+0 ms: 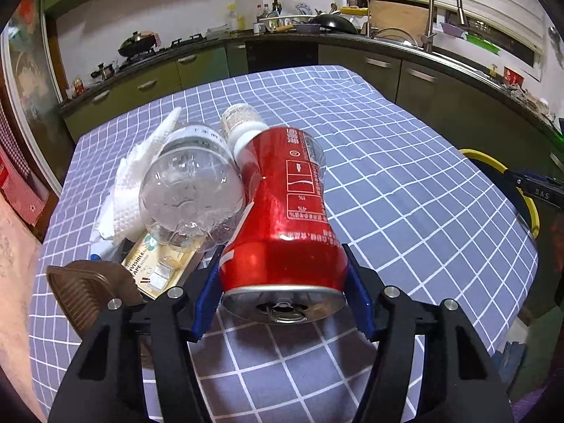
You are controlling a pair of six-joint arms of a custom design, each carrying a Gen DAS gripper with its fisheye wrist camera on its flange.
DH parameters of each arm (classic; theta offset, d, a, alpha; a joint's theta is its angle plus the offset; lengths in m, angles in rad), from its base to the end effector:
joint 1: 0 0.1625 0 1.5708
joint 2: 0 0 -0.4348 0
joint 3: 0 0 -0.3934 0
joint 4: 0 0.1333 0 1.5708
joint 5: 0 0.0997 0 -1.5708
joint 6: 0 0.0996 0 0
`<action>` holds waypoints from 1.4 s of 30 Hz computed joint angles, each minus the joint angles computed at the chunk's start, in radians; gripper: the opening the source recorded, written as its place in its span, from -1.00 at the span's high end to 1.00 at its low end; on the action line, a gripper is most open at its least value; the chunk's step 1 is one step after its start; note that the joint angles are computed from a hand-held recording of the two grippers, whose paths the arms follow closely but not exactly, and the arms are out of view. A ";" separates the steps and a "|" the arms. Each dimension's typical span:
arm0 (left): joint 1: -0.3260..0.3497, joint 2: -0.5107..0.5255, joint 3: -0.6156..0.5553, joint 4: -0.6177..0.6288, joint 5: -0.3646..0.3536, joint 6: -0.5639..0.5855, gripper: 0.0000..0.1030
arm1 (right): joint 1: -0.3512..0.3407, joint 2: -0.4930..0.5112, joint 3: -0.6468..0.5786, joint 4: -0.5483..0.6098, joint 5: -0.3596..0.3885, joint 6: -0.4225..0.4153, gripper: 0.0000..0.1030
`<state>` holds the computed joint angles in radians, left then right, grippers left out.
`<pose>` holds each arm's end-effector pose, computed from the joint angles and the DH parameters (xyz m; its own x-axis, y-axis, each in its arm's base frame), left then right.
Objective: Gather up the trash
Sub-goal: 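Grasp the red Coke can with the left gripper, then carry the Coke can over the bin and open the left gripper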
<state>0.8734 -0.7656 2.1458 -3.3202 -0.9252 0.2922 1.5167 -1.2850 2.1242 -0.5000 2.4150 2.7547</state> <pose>-0.1792 -0.5148 0.0393 -0.5473 0.5378 -0.6413 0.7901 0.5847 -0.1839 0.0363 -0.4172 0.1709 -0.5858 0.5597 0.5861 -0.2193 0.5868 -0.7795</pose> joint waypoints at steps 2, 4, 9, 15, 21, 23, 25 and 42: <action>-0.012 -0.006 0.012 -0.019 0.004 0.014 -0.19 | 0.000 0.000 0.000 0.001 -0.001 0.000 -0.29; -0.025 -0.015 0.029 -0.034 0.005 0.023 -0.20 | 0.000 0.001 0.000 0.003 -0.003 0.000 -0.29; -0.059 -0.045 0.067 -0.061 -0.014 0.024 -0.19 | -0.002 -0.001 -0.002 0.008 -0.008 -0.001 -0.29; -0.091 -0.068 0.082 -0.061 -0.026 0.027 -0.20 | -0.002 -0.001 -0.002 0.009 -0.008 0.000 -0.29; -0.103 -0.083 0.087 -0.054 -0.043 0.021 -0.19 | -0.002 0.005 -0.004 0.011 -0.008 0.006 -0.29; -0.106 -0.088 0.085 -0.049 -0.051 0.018 -0.19 | -0.003 0.005 -0.005 0.016 -0.010 0.009 -0.29; -0.110 -0.090 0.086 -0.055 -0.052 0.022 -0.19 | -0.005 0.003 -0.005 0.018 -0.012 0.008 -0.29; -0.136 -0.082 0.041 -0.029 -0.117 0.041 -0.19 | -0.016 -0.020 0.015 0.008 -0.022 0.007 -0.29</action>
<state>0.7373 -0.8471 2.1871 -3.3494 -1.0420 0.3337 1.5006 -1.3049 2.1390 -0.4924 2.3929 2.7621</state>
